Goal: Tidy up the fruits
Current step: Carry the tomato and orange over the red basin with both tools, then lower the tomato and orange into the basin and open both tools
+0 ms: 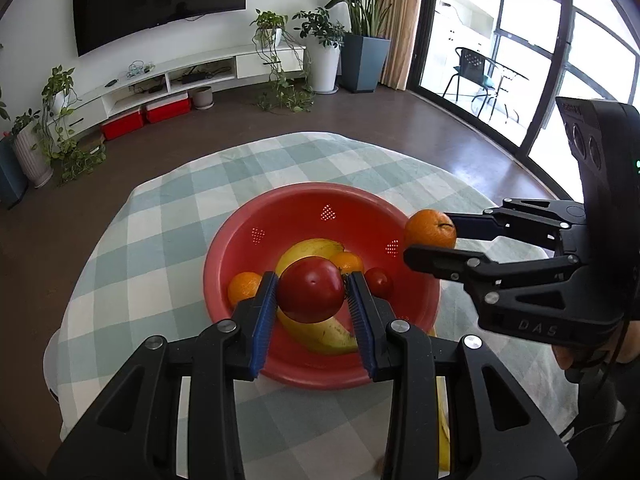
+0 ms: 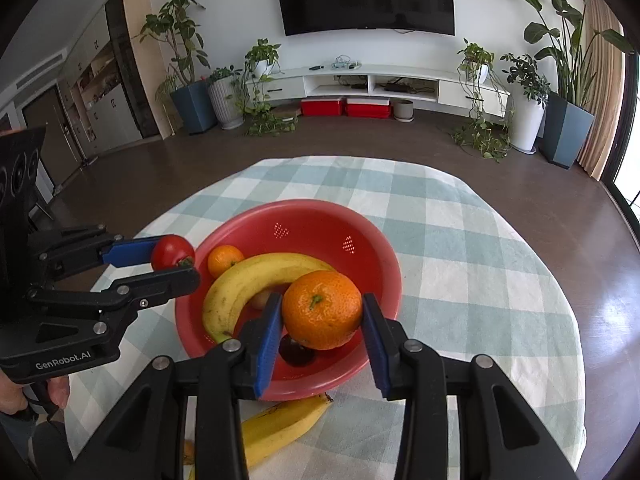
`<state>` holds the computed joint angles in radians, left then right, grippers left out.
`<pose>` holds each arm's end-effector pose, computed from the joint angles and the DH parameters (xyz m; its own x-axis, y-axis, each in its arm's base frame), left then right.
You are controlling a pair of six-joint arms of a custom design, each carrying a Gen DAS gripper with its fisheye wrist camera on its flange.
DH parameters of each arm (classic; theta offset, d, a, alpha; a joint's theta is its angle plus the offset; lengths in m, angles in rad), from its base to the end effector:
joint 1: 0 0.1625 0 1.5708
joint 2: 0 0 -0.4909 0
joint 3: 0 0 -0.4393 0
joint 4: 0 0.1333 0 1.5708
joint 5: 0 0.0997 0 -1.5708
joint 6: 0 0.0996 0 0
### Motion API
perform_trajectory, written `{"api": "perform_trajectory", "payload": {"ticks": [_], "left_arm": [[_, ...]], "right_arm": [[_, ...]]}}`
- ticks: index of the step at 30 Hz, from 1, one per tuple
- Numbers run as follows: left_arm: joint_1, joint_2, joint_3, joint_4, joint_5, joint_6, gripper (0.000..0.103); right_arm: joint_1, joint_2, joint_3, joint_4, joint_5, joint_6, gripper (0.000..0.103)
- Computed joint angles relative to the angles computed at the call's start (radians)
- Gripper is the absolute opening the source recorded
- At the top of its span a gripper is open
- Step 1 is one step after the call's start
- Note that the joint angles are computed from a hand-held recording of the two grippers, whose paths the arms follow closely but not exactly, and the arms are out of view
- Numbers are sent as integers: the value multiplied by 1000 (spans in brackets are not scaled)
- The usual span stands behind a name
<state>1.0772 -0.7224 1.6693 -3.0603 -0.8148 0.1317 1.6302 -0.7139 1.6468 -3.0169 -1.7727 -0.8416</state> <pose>-0.1767 -0.7540 0.1200 -0.7483 0.1315 -0.6502 0.5084 0.7433 -0.4347 0.1587 -0.7593 0.0950 -0.6169 -0.6218 0.4825 -0.7681 0.6093 -0.1968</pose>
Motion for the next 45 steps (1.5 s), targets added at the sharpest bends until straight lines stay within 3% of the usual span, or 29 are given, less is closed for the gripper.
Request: {"api": "perform_trajectory", "payload": {"ticks": [10,20,32,35,38,42,45], "left_arm": [[21,85,-97,78,6,45,33],[33,98,-104,74,13,50,33],[35,94,-95,59,4,41,35],[32,89,-85,49,2,31,39],[28,81,-69,40,9,14,50],[20,60,-28,1,5,-8,65],[9,43,9,-31,10,-21,67]], "right_arm": [[0,59,-44,-23,-84,-71,42],[8,83,-35,-108,-117,-159,42],[12,87,-28,-130,-130,-196,43],[13,87,-28,-131,-130,-196,43],[13,87,-27,-134,-129,-196,44],[14,81,-21,-133,-127,-185,55],[15,73,-8,-144,-127,-186,55]]}}
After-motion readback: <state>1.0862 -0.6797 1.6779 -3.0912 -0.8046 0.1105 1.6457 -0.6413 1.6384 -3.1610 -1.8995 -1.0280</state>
